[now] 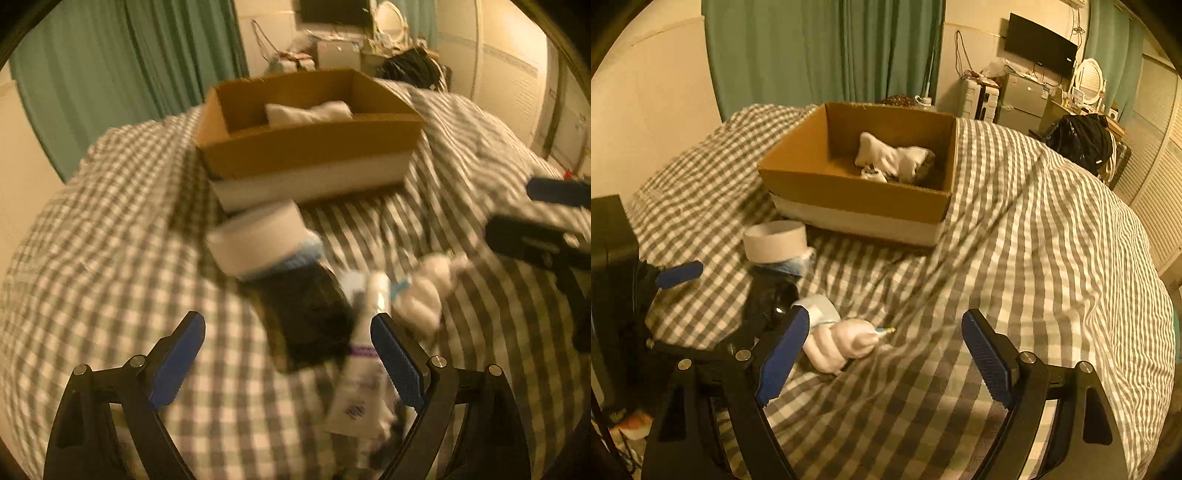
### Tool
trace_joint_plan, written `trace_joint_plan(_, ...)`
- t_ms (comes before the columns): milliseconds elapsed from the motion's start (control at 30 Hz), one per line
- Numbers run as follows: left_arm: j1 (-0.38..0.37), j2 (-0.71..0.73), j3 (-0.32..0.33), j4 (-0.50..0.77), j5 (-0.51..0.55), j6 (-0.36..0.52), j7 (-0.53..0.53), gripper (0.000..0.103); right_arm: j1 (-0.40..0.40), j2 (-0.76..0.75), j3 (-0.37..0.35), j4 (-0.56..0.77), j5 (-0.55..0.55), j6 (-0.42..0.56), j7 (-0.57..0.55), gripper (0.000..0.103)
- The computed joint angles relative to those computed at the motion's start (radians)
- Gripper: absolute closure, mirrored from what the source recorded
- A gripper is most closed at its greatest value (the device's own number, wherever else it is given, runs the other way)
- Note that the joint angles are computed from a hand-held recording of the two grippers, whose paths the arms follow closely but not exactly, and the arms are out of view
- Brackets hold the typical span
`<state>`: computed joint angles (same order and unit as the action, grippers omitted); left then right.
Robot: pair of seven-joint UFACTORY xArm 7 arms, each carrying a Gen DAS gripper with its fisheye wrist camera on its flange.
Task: Organize objects
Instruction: 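Lower the left tool to the white tube and grasp it, then grasp the white plush toy with the right tool while the left tool sets the tube down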
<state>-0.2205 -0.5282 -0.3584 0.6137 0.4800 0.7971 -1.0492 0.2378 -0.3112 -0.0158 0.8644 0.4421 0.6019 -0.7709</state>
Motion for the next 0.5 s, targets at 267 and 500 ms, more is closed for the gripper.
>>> trace_joint_plan(267,-0.056,0.09,0.025,-0.015,-0.076,-0.083,0.06,0.058,-0.009,0.034,0.014,-0.006,-0.026,-0.009,0.022,0.018)
trace_joint_plan(500,-0.071,0.014,0.056,-0.047,-0.148,-0.113,0.123,0.092,-0.006,0.041,0.023,-0.01,-0.036,-0.003,0.019,0.018)
